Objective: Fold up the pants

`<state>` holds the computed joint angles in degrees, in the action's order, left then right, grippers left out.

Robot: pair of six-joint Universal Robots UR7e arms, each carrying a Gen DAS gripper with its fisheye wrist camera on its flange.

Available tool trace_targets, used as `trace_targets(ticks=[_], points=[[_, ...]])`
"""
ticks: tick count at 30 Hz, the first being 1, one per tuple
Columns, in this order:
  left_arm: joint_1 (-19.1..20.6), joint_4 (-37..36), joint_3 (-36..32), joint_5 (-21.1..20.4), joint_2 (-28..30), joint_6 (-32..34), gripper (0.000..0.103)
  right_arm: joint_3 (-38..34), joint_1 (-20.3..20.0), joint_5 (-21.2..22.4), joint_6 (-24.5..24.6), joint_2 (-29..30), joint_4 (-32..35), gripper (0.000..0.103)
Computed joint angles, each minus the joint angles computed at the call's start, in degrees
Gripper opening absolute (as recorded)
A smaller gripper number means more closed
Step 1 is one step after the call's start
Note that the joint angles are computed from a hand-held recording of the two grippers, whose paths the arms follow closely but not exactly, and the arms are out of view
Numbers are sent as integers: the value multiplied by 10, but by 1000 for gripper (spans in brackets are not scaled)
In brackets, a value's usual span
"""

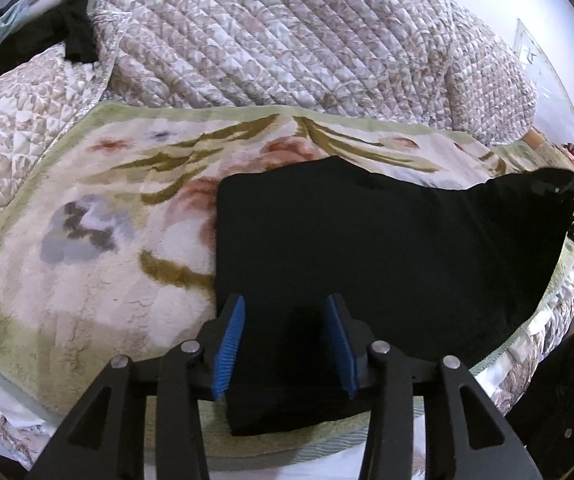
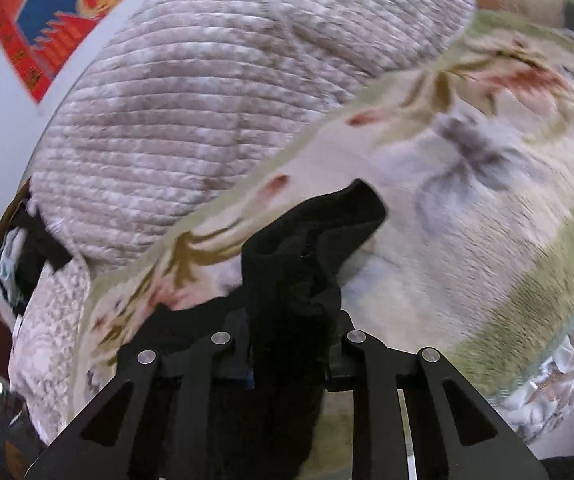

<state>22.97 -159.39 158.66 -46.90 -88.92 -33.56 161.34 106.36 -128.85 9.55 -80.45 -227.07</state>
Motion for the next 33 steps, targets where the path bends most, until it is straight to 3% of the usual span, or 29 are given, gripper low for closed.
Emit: trace_targets(ticks=[7,13,19,24,27,33], points=[[17,32,-3,7,-32,-13,45,-55,73,-15,-4,41,59,22],[31,73,-3,21,-69,-32,45,-105,113,12,-10,101,98,22],[56,130,-2,45,-136,-61,45,-156,120,68,-28,199,133,22],[68,159,1,56,-181,-74,45,-176,94,92,-39,281,147,22],[69,164,2,58,-195,-77,45,-172,93,92,-38,284,140,22],[64,156,3,59,-210,-72,45,-193,158,74,-47,279,154,22]])
